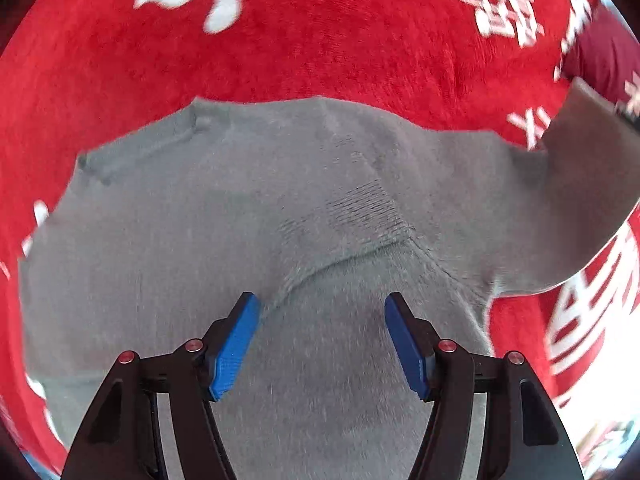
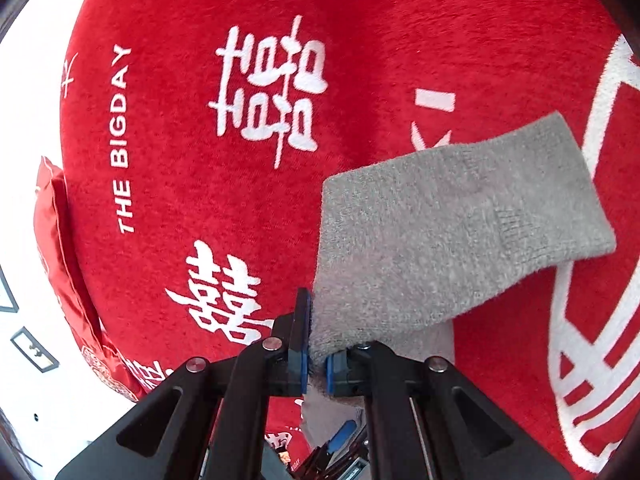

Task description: Fold small clothes

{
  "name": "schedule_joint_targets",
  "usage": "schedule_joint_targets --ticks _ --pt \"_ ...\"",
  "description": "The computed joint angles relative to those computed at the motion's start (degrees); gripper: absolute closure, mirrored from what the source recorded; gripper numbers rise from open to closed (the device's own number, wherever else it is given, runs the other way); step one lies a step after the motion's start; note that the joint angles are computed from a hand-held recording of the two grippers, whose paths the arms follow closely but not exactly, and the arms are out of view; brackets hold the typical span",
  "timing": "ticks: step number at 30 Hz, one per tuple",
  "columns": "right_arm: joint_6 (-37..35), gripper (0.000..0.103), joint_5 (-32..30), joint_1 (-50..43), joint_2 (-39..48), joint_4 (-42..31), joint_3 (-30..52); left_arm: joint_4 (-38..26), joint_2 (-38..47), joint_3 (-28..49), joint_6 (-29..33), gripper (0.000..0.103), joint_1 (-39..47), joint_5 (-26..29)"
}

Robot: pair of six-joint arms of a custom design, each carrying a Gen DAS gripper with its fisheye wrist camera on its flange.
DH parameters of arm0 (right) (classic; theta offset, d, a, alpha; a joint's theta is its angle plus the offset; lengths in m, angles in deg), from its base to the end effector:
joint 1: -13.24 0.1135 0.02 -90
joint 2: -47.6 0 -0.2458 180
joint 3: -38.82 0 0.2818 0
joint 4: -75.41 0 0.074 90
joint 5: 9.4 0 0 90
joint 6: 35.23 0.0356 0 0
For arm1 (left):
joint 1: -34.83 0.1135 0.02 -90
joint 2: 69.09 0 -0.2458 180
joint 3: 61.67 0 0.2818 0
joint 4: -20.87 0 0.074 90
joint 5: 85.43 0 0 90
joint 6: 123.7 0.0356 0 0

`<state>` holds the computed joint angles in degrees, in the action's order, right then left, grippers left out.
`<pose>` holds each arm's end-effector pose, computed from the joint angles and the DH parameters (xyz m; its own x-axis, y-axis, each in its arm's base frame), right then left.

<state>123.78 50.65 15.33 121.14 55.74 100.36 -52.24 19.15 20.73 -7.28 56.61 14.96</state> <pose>0.3144 0.0293 0.2356 -0.6139 0.7871 -0.0601 0.3264 0.3225 0.8885 0.2937 0.1104 0.2235 -0.9643 0.0860 -0.2504 0.1074 0.9915 -0.0732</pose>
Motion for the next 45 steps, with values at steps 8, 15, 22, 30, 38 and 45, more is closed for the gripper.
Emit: schedule_joint_targets --ticks 8,15,22,30,38,45 --pt "-0.6 0.097 3.2 6.7 3.5 1.2 5.3 -5.1 0.7 5.5 3.2 0.037 9.8 4.6" --pt "-8.2 0.097 6.7 19.3 16.4 -2.2 20.8 -5.2 7.0 12.4 7.3 0.037 18.3 4.8" --pt "-16.9 0.097 9.1 30.8 33.5 -9.8 39.6 -5.1 14.0 19.4 9.8 0.037 26.4 4.2" --pt "-30.4 0.092 13.0 40.4 52.2 -31.2 60.0 -5.2 22.8 26.2 11.2 0.037 33.3 2.3" --pt "-14.9 0.041 13.4 38.9 44.3 -21.6 43.3 -6.6 25.6 27.9 14.6 0.028 34.6 3.7" --pt "6.5 0.096 15.9 35.2 37.7 -6.3 28.9 -11.8 26.8 32.6 14.2 0.028 36.2 6.7"
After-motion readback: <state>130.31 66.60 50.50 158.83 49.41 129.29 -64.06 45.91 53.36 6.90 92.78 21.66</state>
